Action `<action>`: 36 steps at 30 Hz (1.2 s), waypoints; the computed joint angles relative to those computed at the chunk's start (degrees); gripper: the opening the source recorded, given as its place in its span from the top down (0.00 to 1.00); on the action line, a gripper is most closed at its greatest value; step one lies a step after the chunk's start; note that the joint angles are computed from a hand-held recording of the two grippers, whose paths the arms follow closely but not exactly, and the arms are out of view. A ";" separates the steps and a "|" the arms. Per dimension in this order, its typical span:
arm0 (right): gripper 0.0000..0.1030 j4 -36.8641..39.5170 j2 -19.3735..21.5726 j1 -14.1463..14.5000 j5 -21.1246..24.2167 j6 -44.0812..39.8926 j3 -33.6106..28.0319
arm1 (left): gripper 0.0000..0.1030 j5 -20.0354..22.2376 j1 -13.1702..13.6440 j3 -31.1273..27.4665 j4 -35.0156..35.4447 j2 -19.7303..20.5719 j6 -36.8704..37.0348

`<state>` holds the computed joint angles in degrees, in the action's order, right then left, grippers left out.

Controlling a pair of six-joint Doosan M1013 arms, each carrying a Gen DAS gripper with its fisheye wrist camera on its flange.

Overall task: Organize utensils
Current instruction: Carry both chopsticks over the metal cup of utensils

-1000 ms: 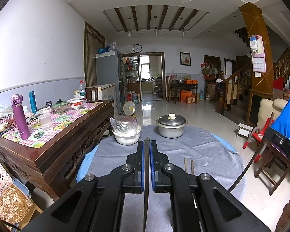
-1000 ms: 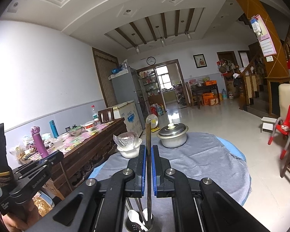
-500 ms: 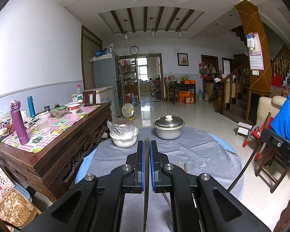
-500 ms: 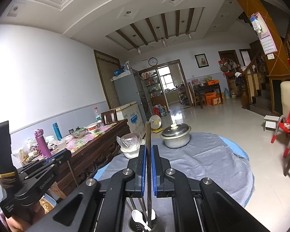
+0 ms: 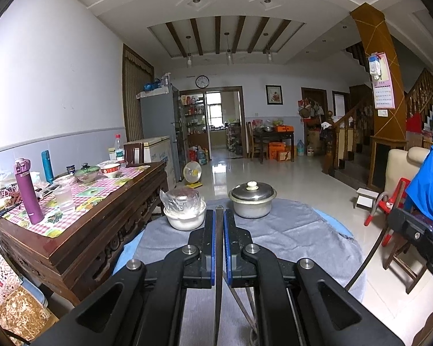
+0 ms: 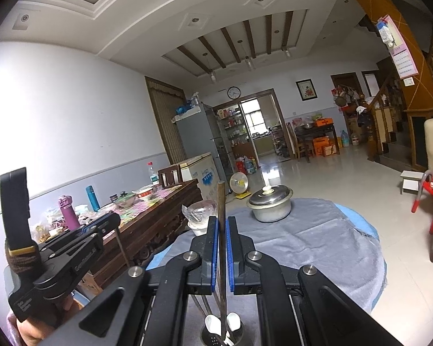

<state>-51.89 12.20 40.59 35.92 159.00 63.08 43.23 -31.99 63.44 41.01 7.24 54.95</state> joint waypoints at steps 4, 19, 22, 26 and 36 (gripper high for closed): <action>0.94 0.46 -0.07 -0.14 -0.68 -0.40 0.05 | 0.95 -0.12 -0.03 -0.64 0.39 0.30 -0.63; 0.94 5.27 1.05 -1.24 -1.09 -5.25 -1.21 | 0.95 -2.21 0.87 -1.32 0.38 1.25 -4.95; 0.94 5.49 1.15 -1.39 -1.50 -5.21 -1.30 | 0.95 -1.81 0.76 -1.43 0.85 1.43 -5.40; 0.94 6.05 1.41 -1.70 -2.34 -5.94 -1.53 | 0.95 -1.29 0.65 -1.81 1.48 1.74 -6.05; 0.94 8.16 1.32 -2.49 -3.76 -7.07 -0.85 | 0.95 -3.41 1.06 -1.87 -0.32 1.86 -8.66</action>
